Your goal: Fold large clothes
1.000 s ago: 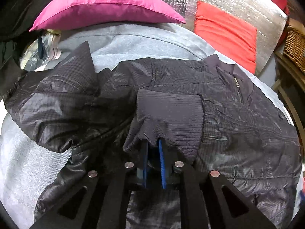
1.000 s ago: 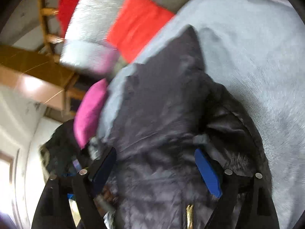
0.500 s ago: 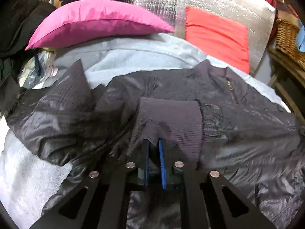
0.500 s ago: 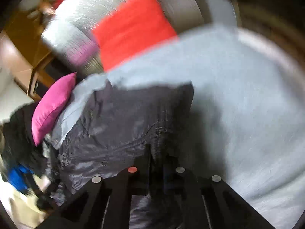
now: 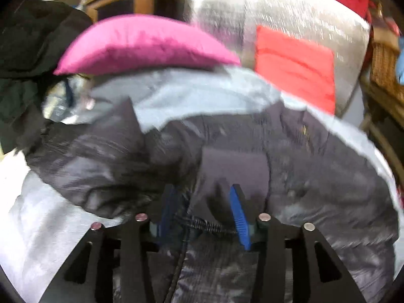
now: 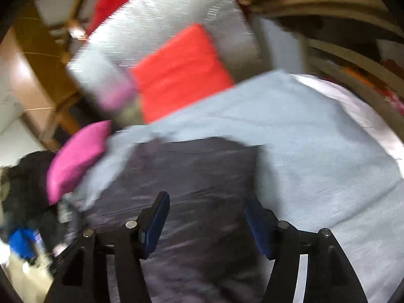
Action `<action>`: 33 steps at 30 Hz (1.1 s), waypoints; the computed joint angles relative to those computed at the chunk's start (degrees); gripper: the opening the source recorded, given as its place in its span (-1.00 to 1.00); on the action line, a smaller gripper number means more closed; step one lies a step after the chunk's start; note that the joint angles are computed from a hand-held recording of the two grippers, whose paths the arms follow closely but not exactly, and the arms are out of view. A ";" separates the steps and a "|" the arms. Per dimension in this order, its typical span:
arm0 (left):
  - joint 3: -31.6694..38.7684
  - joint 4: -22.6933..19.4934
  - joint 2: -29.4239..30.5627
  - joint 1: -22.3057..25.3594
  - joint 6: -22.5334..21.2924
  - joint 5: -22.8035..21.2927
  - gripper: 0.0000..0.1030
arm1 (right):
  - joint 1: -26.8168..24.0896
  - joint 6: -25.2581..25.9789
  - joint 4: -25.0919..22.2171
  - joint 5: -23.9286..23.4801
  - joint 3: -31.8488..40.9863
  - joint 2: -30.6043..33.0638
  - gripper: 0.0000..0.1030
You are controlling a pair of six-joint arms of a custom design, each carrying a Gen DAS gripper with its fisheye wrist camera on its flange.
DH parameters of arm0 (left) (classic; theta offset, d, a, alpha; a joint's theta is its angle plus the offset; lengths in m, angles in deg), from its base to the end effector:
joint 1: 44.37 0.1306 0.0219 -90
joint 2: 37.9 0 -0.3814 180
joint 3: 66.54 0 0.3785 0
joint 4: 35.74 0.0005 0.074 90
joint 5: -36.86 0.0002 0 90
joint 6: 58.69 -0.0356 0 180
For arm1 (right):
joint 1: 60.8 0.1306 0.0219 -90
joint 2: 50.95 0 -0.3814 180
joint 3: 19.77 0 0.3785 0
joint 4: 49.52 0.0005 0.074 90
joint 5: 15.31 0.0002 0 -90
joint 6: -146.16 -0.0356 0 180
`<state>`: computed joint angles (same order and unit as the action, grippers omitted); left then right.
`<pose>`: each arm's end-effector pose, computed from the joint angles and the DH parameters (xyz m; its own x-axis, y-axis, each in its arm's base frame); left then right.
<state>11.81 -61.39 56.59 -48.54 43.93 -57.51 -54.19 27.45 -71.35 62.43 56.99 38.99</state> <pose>0.4957 -0.0339 0.3325 -0.6520 -0.1709 -0.7387 -0.1298 0.9850 -0.1133 0.4750 0.0622 0.3631 -0.6369 0.3988 -0.6598 0.0236 0.8655 0.5003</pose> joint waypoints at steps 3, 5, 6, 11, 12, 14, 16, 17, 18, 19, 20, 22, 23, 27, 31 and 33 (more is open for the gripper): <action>-0.48 0.94 -1.96 -0.85 -0.20 0.40 0.08 | 0.31 1.03 -1.60 -3.77 -1.36 1.09 0.27; -0.35 1.52 -2.09 -2.20 -1.95 -0.47 0.12 | -0.15 -0.11 -3.58 -3.69 -1.22 4.02 0.28; 0.16 1.25 -1.53 -2.61 -2.77 -0.33 0.13 | -0.35 -0.68 -3.66 -4.72 -1.16 5.33 0.28; 8.30 -10.36 9.14 -4.55 -6.78 -3.47 0.21 | -0.34 1.60 -1.37 -3.92 -2.47 5.62 0.28; 7.47 -8.96 8.83 -4.57 -6.32 -3.62 0.24 | -0.29 2.35 -1.81 -3.74 -2.34 5.75 0.28; 7.21 -9.06 7.78 -4.85 -6.78 -4.54 0.23 | 0.21 2.71 -2.80 -3.22 -1.68 5.73 0.28; 5.90 -6.67 5.23 -4.95 -7.07 -5.36 0.22 | 0.35 2.74 -5.12 -2.13 -0.58 5.16 0.27; 5.24 -5.13 4.17 -5.07 -7.20 -5.77 0.22 | 0.70 2.29 -4.94 -1.30 -0.17 4.48 0.27; 4.80 -3.53 3.23 -5.16 -7.45 -5.50 0.22 | 1.00 1.96 -3.45 -0.89 -0.30 3.96 0.28; 5.08 -3.03 2.92 -5.47 -7.73 -5.30 0.23 | 1.10 1.76 -1.89 -0.61 -0.26 3.26 0.28; 5.84 -3.41 3.24 -5.90 -8.11 -5.12 0.23 | 1.09 1.58 -1.13 -0.25 0.17 3.01 0.28; 7.04 -4.49 4.51 -6.55 -8.56 -4.72 0.24 | 1.00 0.94 -1.06 1.28 2.57 4.35 0.37; 7.92 -5.95 5.77 -6.95 -8.84 -5.39 0.24 | 0.78 0.48 -1.58 2.11 4.06 5.91 0.37; 11.27 -13.26 11.46 -6.93 -7.89 -4.54 0.28 | -0.79 -0.54 -8.10 1.45 8.12 13.47 0.38; 9.30 -10.66 8.86 -6.67 -9.40 -4.01 0.32 | 0.37 -0.01 -7.74 4.17 7.39 10.91 0.37; 7.44 -8.56 6.47 -5.75 -8.23 -3.52 0.32 | 1.03 0.04 -6.22 4.14 6.04 7.88 0.37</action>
